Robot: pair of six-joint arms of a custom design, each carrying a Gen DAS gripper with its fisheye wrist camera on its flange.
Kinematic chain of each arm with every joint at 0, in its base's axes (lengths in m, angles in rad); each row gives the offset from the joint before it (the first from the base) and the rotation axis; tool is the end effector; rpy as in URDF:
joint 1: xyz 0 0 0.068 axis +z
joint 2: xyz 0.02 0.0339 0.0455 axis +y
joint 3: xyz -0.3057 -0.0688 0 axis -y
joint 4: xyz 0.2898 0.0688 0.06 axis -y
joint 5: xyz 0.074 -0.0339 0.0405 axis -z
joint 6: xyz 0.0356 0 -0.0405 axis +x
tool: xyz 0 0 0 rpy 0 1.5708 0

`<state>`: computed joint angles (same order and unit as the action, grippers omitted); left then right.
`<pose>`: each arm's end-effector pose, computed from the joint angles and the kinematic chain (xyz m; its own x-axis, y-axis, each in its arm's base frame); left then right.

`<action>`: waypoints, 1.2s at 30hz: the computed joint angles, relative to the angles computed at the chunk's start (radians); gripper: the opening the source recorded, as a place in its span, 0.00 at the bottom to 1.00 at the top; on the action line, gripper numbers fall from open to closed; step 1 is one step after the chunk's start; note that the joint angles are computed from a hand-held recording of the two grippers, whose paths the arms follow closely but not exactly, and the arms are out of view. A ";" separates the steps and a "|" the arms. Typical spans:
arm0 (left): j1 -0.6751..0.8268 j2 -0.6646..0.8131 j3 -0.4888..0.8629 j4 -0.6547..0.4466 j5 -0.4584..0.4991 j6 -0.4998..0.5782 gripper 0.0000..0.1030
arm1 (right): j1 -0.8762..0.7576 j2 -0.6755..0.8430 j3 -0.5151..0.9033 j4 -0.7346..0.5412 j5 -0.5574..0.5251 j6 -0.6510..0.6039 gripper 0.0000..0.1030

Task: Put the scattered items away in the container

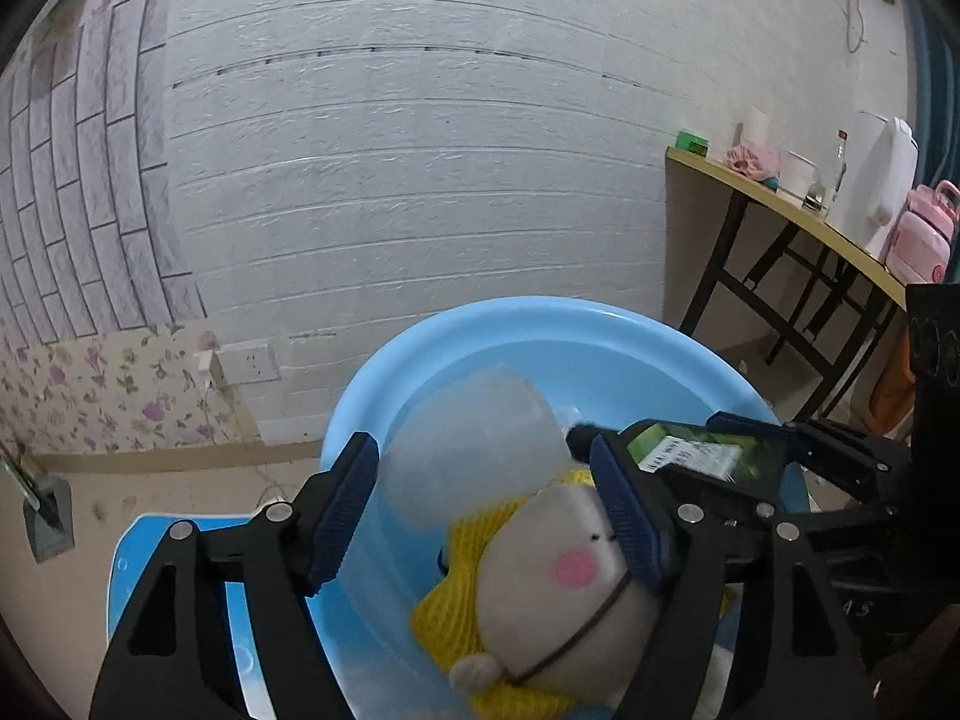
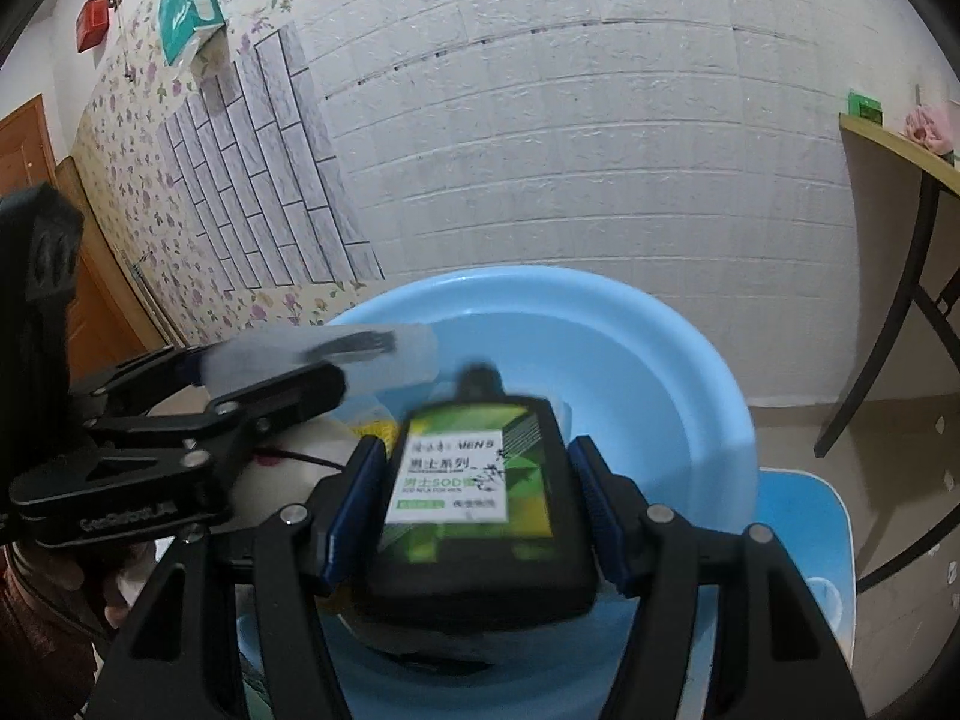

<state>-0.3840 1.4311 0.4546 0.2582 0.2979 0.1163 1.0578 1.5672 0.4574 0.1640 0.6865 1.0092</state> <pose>0.2471 -0.1111 0.1386 -0.5407 0.3381 -0.7703 0.6300 0.7695 -0.1045 0.1477 0.2163 0.1040 -0.6283 0.2185 -0.7467 0.0749 0.9723 0.2215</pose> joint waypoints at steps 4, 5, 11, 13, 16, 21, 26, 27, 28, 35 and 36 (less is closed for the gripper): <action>0.020 -0.043 -0.022 -0.019 0.006 0.003 0.71 | 0.019 -0.002 0.040 -0.094 0.023 0.038 0.62; 0.021 -0.058 -0.028 -0.027 0.006 0.002 0.71 | 0.025 -0.004 0.048 -0.113 0.027 0.047 0.62; 0.066 -0.164 -0.061 -0.115 0.043 0.008 0.71 | 0.083 -0.049 0.072 -0.245 0.063 0.138 0.62; 0.088 -0.212 -0.076 -0.154 0.057 0.009 0.71 | 0.109 -0.065 0.083 -0.288 0.084 0.166 0.62; 0.115 -0.305 -0.099 -0.232 0.059 0.021 0.77 | 0.157 -0.074 0.118 -0.382 0.117 0.229 0.62; 0.168 -0.471 -0.134 -0.377 0.076 0.061 0.78 | 0.241 -0.076 0.188 -0.544 0.156 0.350 0.62; 0.249 -0.657 -0.151 -0.552 0.115 0.135 0.86 | 0.327 -0.042 0.272 -0.697 0.185 0.490 0.62; 0.265 -0.698 -0.151 -0.595 0.123 0.151 0.91 | 0.346 -0.032 0.294 -0.736 0.188 0.522 0.62; 0.271 -0.724 -0.149 -0.628 0.126 0.161 0.94 | 0.358 -0.027 0.307 -0.763 0.190 0.542 0.62; 0.297 -0.953 -0.169 -0.805 0.114 0.181 0.99 | 0.479 0.068 0.441 -1.033 0.234 0.807 0.63; 0.308 -0.985 -0.178 -0.820 0.119 0.178 1.00 | 0.490 0.085 0.456 -1.065 0.238 0.845 0.64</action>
